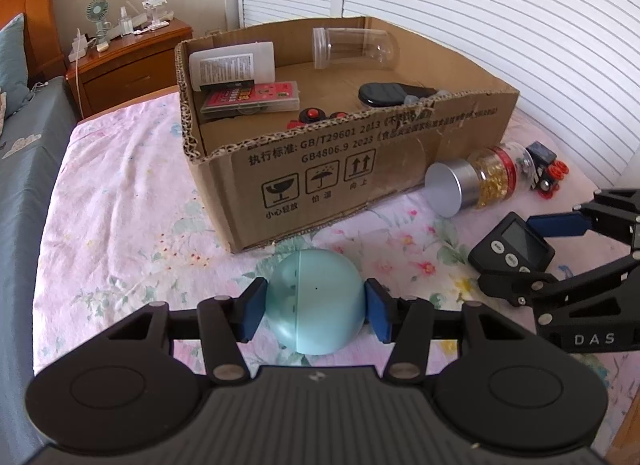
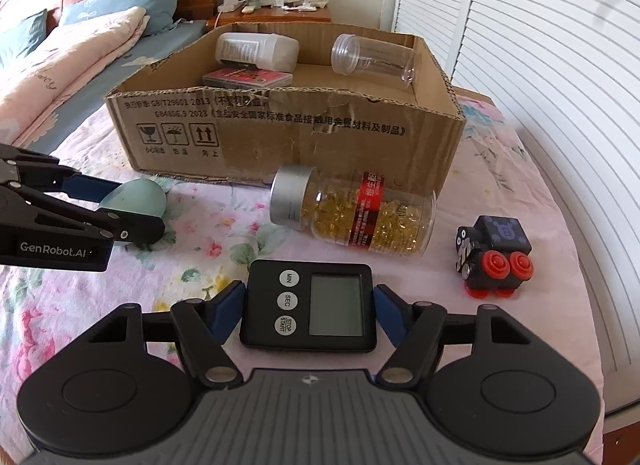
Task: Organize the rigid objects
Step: 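Close the left tool on the mint-green case while the right tool grasps the black timer, then carry the mint-green case and black timer into the box and release both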
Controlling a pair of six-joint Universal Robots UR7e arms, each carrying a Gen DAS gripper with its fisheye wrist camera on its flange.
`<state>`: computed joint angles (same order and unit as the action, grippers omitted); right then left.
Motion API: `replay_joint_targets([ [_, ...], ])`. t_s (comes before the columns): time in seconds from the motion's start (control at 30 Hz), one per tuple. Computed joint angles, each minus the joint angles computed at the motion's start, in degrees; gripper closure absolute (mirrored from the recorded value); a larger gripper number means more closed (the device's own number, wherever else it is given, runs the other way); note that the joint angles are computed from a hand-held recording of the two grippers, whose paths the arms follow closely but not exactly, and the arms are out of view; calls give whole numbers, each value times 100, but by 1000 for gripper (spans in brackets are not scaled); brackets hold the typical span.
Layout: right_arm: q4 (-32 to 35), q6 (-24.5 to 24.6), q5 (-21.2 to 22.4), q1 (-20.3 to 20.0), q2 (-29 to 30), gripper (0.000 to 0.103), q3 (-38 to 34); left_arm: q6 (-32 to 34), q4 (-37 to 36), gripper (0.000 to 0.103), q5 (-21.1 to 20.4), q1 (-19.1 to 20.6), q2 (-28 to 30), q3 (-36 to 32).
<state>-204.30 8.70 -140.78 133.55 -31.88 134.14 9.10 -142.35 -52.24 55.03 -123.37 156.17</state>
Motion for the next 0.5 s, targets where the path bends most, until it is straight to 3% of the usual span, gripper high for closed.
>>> replay_joint_targets([
  [0.5,387,-550,190,277,-563,29,165,-450,2380,52,-84,-924,-1137,-417],
])
